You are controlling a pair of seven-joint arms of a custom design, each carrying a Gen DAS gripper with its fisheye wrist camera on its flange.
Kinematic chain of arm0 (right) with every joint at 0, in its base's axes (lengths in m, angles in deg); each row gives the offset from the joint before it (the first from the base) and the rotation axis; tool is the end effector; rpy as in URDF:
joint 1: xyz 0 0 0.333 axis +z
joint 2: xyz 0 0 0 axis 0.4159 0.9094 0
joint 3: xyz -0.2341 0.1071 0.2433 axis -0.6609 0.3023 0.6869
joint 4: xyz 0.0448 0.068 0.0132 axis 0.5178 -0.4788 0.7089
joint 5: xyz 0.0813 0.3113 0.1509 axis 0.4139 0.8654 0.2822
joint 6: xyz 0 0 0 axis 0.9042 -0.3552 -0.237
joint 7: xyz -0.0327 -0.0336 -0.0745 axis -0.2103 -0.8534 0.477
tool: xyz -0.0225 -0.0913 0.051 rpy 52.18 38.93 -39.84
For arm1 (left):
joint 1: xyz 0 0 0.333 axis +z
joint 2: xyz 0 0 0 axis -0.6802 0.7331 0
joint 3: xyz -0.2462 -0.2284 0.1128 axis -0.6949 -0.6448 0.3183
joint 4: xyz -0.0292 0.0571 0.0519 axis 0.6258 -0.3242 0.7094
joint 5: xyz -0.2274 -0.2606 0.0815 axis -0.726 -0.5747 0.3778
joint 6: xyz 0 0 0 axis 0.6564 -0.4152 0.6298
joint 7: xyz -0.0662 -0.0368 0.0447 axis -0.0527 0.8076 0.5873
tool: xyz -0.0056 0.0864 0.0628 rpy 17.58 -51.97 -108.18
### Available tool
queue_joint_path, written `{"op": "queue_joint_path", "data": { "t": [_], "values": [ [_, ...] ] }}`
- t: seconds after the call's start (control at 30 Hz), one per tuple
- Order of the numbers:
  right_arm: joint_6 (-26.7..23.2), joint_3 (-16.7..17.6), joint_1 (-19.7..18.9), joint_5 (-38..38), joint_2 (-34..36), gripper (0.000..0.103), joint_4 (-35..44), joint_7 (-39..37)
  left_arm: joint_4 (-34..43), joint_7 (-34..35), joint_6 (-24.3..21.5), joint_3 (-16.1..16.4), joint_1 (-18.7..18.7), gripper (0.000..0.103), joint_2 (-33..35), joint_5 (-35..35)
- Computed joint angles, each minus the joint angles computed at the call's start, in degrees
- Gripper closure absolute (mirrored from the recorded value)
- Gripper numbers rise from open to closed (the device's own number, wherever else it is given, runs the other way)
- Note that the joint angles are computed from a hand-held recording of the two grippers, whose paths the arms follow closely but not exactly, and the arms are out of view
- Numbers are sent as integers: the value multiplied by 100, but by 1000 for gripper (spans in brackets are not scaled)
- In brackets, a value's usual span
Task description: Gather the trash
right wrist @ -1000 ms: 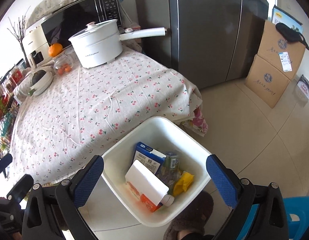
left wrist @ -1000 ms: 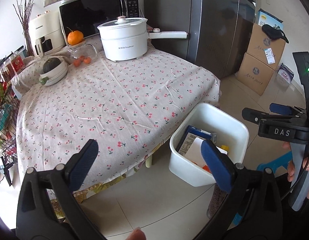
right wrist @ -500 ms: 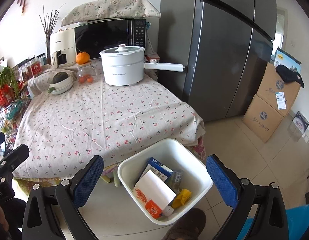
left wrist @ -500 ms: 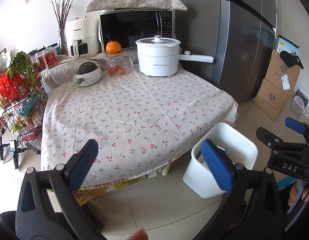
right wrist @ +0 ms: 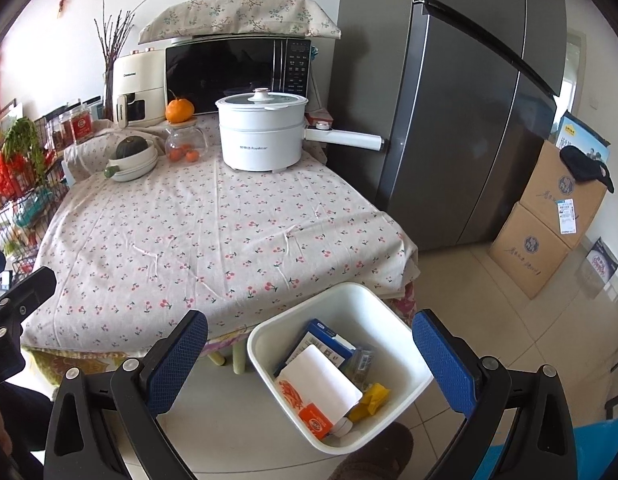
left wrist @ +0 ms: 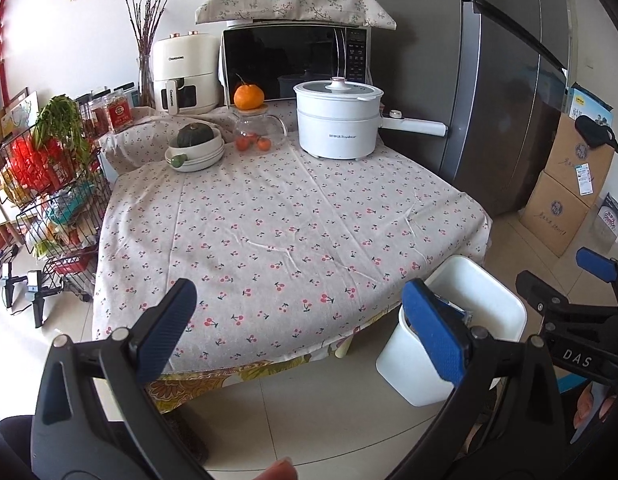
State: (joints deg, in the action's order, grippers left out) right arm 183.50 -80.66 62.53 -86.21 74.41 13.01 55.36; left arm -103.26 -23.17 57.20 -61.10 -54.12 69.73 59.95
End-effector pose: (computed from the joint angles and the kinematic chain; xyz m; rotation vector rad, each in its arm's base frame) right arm 0.5920 0.4205 0.6470 -2.0110 1.3640 -0.7627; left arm 0.5118 -0.2181 0.6186 -1.9099 1.2993 -0.6387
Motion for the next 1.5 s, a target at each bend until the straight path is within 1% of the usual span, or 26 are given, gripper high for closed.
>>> {"op": "queue_joint_path", "data": {
  "t": [0.27,1.5],
  "values": [
    [51,41,-4,68,-8,0,-30,-82,17,9,-68,2,-10,1,17,-15],
    [50,43,8,142,-9,0,-31,-126,-39,84,-95,-6,15,1,-40,-17]
  ]
}}
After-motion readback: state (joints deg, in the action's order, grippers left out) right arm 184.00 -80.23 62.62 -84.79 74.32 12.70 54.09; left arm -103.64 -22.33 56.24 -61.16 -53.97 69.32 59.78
